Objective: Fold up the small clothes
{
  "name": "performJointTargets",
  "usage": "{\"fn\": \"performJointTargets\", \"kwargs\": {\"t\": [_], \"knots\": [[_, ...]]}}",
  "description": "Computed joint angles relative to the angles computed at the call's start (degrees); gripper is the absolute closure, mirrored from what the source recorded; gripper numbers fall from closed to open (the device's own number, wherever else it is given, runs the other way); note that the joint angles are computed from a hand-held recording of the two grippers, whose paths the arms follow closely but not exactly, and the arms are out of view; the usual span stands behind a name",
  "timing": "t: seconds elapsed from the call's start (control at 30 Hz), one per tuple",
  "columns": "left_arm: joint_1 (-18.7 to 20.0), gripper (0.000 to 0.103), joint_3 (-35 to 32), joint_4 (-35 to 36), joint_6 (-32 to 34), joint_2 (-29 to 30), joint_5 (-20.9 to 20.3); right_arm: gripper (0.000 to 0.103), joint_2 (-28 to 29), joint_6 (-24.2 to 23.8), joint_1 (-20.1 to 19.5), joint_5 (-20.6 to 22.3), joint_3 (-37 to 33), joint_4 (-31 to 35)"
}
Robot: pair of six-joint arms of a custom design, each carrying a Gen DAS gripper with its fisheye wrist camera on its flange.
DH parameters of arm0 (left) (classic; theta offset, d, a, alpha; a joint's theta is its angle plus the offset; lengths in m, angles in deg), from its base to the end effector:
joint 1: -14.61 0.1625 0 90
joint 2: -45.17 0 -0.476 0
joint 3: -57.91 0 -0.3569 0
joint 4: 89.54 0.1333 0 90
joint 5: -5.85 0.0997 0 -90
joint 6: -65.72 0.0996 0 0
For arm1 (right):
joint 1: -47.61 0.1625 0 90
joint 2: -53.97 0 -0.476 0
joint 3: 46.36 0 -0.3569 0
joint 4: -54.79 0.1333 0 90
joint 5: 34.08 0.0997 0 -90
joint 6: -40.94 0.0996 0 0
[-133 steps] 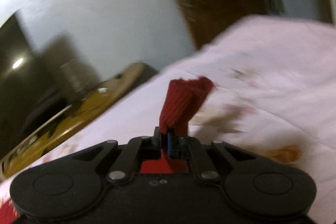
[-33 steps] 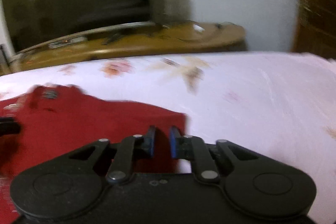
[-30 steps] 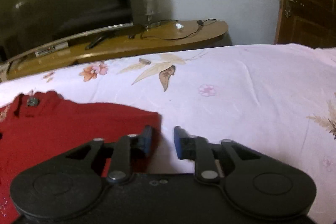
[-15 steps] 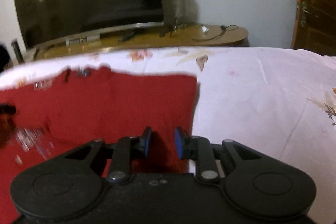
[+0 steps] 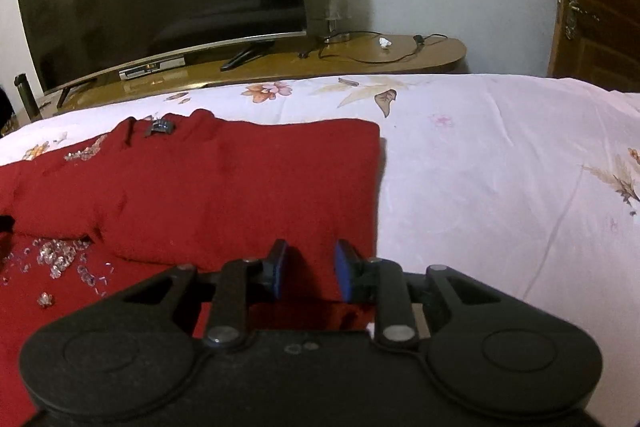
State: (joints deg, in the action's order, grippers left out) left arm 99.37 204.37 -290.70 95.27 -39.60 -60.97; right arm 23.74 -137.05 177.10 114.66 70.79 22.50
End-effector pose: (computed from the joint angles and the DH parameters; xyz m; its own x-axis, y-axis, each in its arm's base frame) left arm 0.1401 -0.3613 0.3386 -0.7909 0.1330 -0.5974 0.5166 0.6685 -0.5350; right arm 0.2782 -0.2619 -0.0541 -0.7329 0.0739 0.6763 -0.4932 0.6271 -0.6029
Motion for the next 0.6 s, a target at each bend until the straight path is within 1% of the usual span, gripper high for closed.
{"fn": "performJointTargets", "kwargs": {"t": [0.17, 0.23, 0.27, 0.3, 0.33, 0.37, 0.4, 0.43, 0.47, 0.5, 0.57, 0.6], "knots": [[0.2, 0.100, 0.1, -0.2, -1.2, 0.4, 0.7, 0.076, 0.3, -0.5, 0.2, 0.4, -0.2, -0.1], [1.1, 0.100, -0.6, 2.3, -2.5, -0.8, -1.1, 0.076, 0.4, -0.7, 0.1, 0.5, -0.4, -0.1], [1.8, 0.100, -0.9, 3.3, -3.1, -2.0, -2.6, 0.076, 0.3, -1.0, -0.1, 0.4, -0.4, -0.2], [2.6, 0.094, -1.1, 3.0, -3.5, -3.2, -4.0, 0.076, 0.3, -0.8, 0.0, 0.4, -0.5, 0.2], [3.8, 0.068, -1.3, 2.8, -3.7, -4.4, -5.1, 0.074, 0.2, 0.0, 0.1, 0.4, -0.7, 0.9], [5.3, 0.047, -1.7, 1.6, -3.5, -5.5, -6.5, 0.068, -0.2, 1.2, 0.5, 0.3, -0.5, 1.1], [7.2, 0.020, -1.8, -1.7, -3.1, -6.0, -8.2, 0.062, -0.7, 1.6, 0.8, -0.1, 0.3, -0.2], [9.7, 0.019, -2.8, -3.2, -2.8, -6.9, -10.0, 0.053, -1.3, 1.5, 1.3, -0.1, 1.3, -2.2], [12.6, 0.019, -4.8, -2.3, -3.1, -7.5, -11.6, 0.051, -1.5, 1.6, 1.8, 0.4, 1.8, -3.2], [15.7, 0.020, -7.7, 0.6, -4.8, -8.2, -12.8, 0.051, -1.7, 1.9, 2.4, 1.1, 2.3, -4.0], [22.9, 0.035, -14.3, 4.5, -10.4, -7.8, -16.2, 0.051, -2.1, 3.3, 3.4, 2.3, 3.4, -5.3], [26.4, 0.047, -17.7, 5.9, -13.9, -7.0, -18.0, 0.052, -2.2, 4.7, 3.9, 3.2, 3.6, -4.8]]}}
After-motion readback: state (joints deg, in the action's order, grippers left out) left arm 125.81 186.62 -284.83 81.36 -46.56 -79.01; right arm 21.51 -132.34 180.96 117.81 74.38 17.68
